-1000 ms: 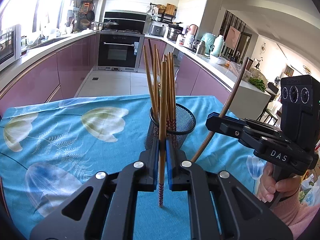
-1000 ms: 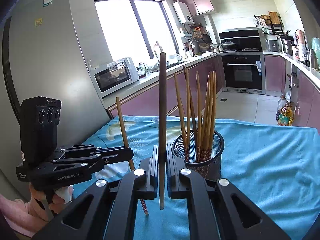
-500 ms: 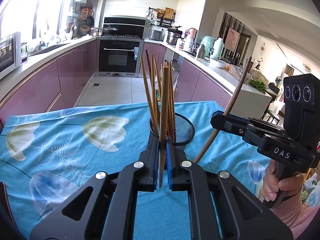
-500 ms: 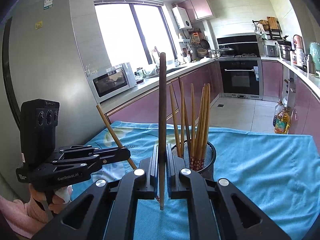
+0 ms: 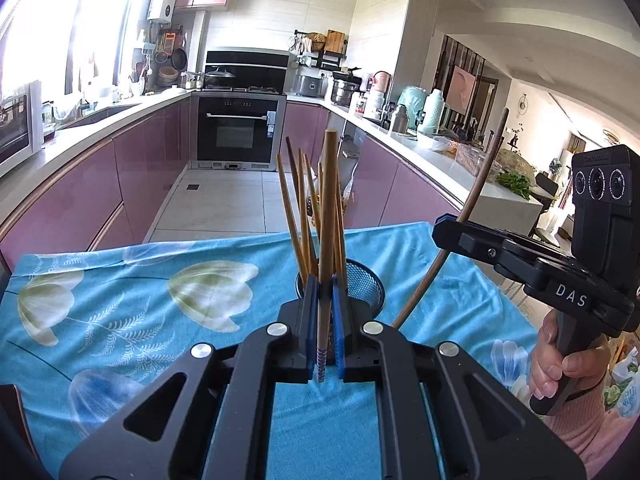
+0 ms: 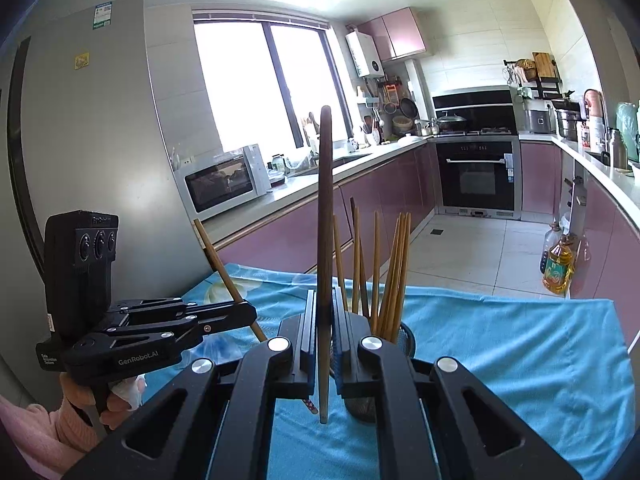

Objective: Organize utensils
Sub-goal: 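Carry the chopstick over the mesh cup with the right gripper, then lower the chopstick into the mesh cup with the right gripper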

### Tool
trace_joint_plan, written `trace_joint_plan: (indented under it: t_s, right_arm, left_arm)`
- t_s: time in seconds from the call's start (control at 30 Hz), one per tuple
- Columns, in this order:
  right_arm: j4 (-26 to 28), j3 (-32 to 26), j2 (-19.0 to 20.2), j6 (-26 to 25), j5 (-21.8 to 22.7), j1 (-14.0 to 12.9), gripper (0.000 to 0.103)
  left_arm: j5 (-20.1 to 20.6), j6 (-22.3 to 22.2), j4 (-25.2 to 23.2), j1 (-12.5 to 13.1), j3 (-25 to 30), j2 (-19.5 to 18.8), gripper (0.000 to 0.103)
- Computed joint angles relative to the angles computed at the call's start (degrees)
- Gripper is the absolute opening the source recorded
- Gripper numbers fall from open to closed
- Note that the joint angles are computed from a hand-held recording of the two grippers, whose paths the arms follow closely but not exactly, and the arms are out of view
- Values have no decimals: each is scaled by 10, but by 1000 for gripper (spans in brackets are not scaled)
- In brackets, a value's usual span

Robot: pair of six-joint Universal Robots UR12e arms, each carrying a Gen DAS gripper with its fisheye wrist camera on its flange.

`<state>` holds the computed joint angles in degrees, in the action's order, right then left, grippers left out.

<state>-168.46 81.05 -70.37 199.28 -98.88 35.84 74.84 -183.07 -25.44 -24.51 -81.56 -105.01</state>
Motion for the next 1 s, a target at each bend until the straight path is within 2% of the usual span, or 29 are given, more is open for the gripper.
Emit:
trace_joint_plan:
  t_s: [0.6,1.0]
  right_arm:
    - [-22,-15,3,-10,9,-10,6]
    - [-22,-27,9,-12,-4,-15,6]
  left_arm:
    - [-21,-16,34,1,21,-4,8]
    - [-13,-12,20,-7,49,-19,8]
